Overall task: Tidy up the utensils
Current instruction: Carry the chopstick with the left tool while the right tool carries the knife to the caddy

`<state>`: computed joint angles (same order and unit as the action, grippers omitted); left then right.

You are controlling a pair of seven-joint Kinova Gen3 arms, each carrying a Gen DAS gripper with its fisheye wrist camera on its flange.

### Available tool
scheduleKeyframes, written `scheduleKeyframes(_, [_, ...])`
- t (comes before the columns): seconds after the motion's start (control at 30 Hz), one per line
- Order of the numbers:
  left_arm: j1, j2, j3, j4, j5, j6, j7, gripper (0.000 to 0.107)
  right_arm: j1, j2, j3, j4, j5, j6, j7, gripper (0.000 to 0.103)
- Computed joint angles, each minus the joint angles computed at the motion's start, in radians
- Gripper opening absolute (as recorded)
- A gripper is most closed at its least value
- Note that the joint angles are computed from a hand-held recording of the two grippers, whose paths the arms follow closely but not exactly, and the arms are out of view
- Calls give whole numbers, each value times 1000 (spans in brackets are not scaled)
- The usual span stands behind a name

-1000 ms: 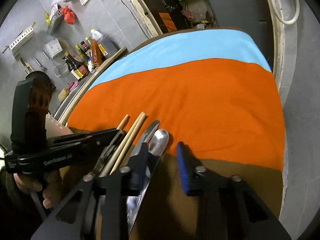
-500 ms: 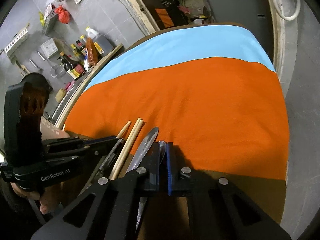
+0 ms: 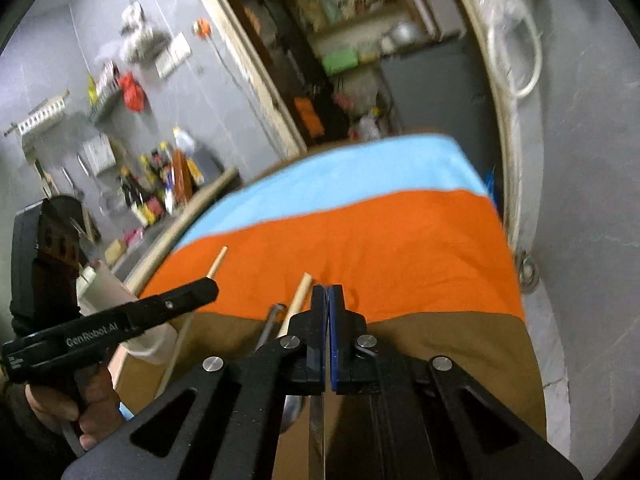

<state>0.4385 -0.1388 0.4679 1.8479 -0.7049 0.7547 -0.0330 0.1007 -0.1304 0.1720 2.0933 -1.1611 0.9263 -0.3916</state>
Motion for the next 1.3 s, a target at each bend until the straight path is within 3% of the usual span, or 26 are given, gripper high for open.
scheduleKeyframes(0.1, [0,-37,40,-5,-54,27,29,5,-2,-79,-3,24,6,-46,-61,2])
scheduleKeyframes(0.2, [-18,-88,46,-6,-27,28,2,5,-19,-146,5,24,35,-73,-145,1])
scheduleKeyframes(0.43, [-29,-243,-9,-12,91,24,-163,5,-63,-310,-84,14,115,-196,-316,1])
scheduleKeyframes(0.7, [-63,-392,-86,22,216,20,-294,5,-88,-409,-180,12,229,-287,-495,1])
scheduleKeyframes(0.93, [-180,-498,-121,40,263,-2,-360,5,-132,-462,-234,-11,324,-357,-603,1])
scheduleKeyframes(1.13, [-268,-572,-210,48,288,-31,-440,5,-172,-457,-273,-77,413,-376,-697,1])
scheduleKeyframes(1.3, [-393,-617,-253,60,291,-57,-488,5,-217,-445,-295,-150,476,-371,-771,1])
